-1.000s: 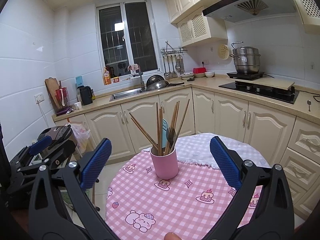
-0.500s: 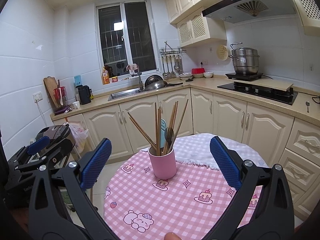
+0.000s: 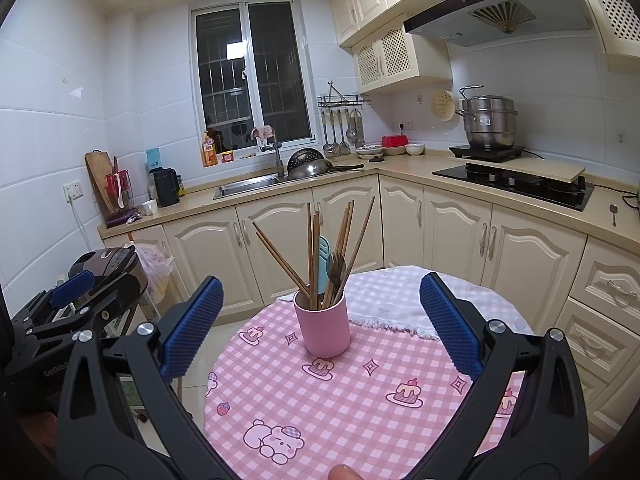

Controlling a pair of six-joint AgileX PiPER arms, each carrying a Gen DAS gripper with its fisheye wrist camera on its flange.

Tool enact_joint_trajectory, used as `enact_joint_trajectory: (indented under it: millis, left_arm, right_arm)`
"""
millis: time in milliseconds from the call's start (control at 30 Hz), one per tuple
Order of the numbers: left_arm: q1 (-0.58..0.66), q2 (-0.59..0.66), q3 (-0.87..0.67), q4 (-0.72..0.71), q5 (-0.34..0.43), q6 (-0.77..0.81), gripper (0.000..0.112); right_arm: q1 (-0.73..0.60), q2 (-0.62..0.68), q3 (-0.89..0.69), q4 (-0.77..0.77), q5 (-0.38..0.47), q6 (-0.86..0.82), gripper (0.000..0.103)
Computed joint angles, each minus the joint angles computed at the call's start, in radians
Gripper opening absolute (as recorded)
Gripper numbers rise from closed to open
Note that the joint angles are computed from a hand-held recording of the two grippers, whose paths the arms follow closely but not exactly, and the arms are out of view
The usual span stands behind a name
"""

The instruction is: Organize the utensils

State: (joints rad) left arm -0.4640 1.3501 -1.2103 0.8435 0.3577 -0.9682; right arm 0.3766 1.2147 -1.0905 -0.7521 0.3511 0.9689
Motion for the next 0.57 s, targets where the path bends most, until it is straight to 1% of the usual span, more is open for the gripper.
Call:
enact_joint_trajectory:
  millis: [100,200,333,567]
  left_arm:
    - [-0.001,-0.003,0.008,0.037,-0.009,-0.038,0.099]
    - [-0.009,-0.014,0.033,0.152,-0.025,-0.15,0.099]
    - [-0.009,-0.016,0.035,0.131,-0.024,-0.133,0.099]
    - [-0.025,0.0,0.005,0.087,0.017,-0.08,0.099]
  right_arm:
    - [-0.003,0.0,0.001,0.008,-0.002,-0.009,0.097]
    - [-0.009,0.004,0.002,0.014,-0.007,-0.017,0.097]
    - [-0.017,0.008,0.006,0.027,-0.017,-0.029,0.097]
    - [-0.021,0.008,0.008,0.031,-0.021,-0.032,0.097]
